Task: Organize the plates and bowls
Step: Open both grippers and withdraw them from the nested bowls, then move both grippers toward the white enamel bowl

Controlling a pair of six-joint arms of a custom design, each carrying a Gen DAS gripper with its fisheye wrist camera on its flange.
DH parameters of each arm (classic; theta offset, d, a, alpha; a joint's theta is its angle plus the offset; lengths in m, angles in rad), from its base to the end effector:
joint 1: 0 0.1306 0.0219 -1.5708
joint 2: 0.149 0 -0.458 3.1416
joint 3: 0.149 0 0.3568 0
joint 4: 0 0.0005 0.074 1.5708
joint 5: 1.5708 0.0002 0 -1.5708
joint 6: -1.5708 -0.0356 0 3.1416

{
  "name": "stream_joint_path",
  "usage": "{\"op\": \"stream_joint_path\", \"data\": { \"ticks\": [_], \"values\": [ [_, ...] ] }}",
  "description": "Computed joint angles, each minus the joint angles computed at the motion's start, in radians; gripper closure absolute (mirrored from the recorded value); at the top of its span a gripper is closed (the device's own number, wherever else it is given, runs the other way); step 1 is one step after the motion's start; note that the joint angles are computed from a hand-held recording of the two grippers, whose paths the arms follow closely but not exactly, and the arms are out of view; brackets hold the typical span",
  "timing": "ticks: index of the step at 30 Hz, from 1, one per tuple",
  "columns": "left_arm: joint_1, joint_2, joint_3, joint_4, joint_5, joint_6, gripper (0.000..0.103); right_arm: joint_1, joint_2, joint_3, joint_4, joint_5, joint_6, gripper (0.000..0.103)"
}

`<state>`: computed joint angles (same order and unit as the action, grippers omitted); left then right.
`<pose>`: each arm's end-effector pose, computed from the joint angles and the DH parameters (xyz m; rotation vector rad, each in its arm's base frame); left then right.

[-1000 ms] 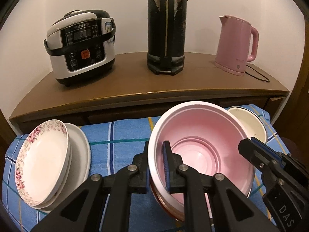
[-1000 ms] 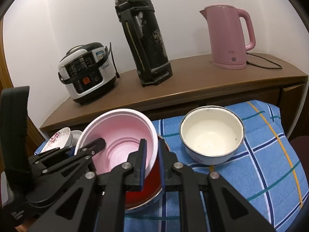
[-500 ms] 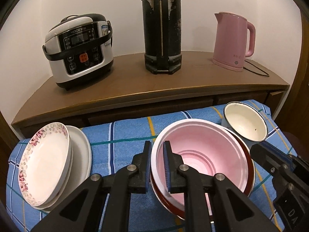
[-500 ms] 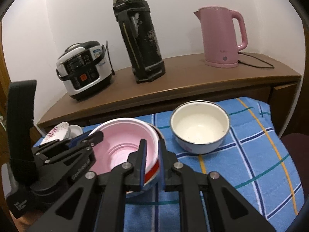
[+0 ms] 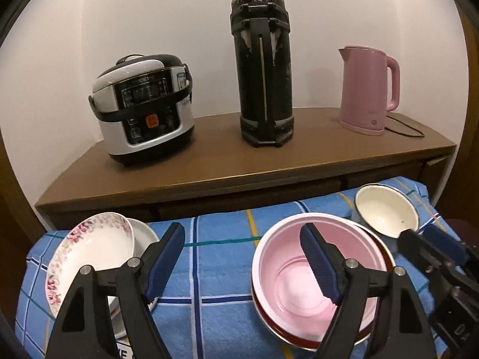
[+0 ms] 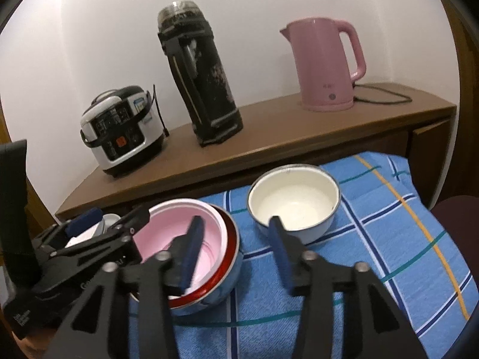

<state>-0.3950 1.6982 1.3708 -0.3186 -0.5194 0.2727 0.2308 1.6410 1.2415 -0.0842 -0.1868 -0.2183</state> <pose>0.5312 -0.2029 0.3932 -0.1498 2.1210 0.1848 0.5307 0.1310 0.3880 -0.1304 2.0744 0.4687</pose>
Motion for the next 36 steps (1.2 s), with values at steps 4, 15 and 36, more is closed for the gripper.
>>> {"op": "stream_joint_path", "data": {
  "ticks": [4, 15, 36],
  "values": [
    [0.012, 0.003, 0.001, -0.018, 0.034, 0.039, 0.022, 0.003, -0.009, -0.018, 0.029, 0.040, 0.005, 0.050],
    [0.017, 0.003, -0.022, -0.009, 0.000, 0.097, 0.022, 0.004, -0.032, -0.090, 0.110, 0.156, 0.000, 0.038],
    [-0.034, -0.055, -0.136, 0.022, -0.090, 0.170, 0.022, -0.001, -0.095, -0.176, 0.133, 0.181, 0.007, 0.038]
  ]
}}
